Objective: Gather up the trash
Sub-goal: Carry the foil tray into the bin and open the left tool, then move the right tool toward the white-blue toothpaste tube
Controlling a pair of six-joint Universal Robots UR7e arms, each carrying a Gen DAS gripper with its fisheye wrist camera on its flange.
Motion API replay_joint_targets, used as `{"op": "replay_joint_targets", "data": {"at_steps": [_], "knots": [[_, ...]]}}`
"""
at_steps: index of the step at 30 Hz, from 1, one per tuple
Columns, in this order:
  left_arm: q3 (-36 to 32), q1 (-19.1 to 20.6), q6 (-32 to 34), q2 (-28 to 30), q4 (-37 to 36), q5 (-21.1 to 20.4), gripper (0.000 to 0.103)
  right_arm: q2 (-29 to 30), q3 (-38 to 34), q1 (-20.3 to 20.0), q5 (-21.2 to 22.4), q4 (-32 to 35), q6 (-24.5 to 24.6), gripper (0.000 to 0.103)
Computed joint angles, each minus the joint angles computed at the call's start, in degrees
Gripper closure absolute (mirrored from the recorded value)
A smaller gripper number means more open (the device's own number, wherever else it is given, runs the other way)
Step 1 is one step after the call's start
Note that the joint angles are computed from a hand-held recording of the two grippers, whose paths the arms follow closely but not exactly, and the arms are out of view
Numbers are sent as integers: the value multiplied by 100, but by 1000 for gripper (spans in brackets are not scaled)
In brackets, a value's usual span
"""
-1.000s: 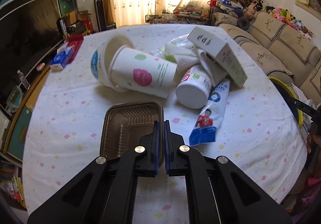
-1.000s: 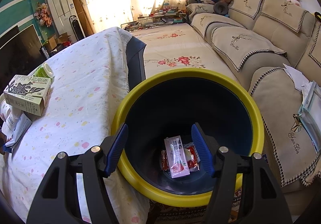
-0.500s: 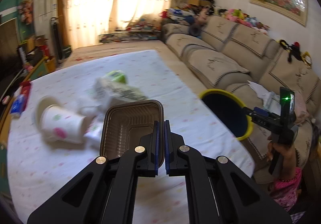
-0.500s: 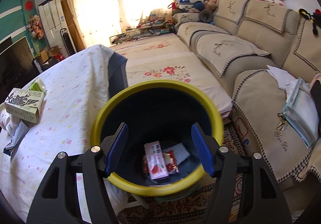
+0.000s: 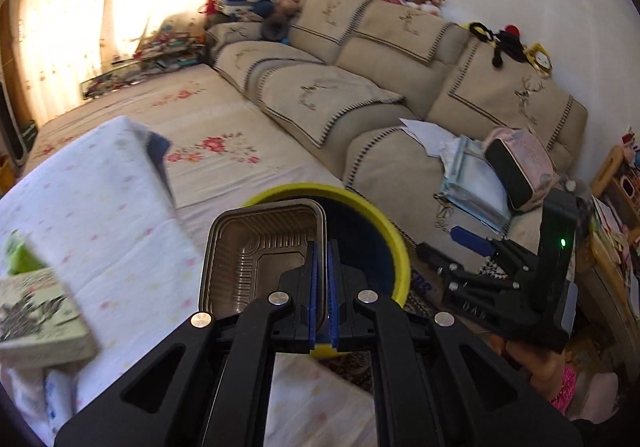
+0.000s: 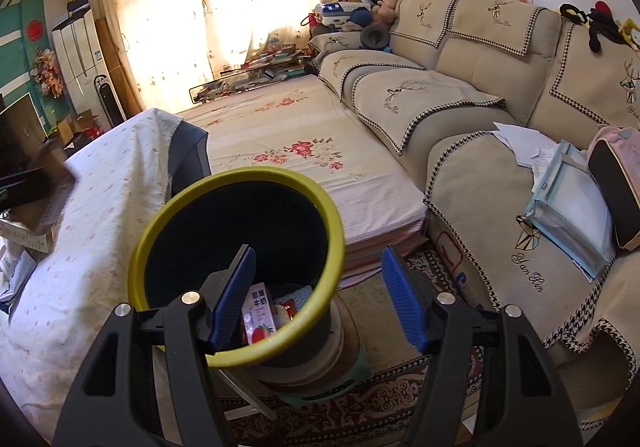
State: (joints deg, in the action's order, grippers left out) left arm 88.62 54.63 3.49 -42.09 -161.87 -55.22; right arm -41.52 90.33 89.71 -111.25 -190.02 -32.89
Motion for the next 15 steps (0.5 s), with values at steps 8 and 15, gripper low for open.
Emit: {"op": "replay_joint_targets", "data": {"at_steps": [8,15], "knots": [[-1571,244,-61,1156,782,-64,83,-64,24,-131,69,119,34,39],[-1336,262,-193,1038,522,273,53,-75,22,-152,111,229,125,37]]}}
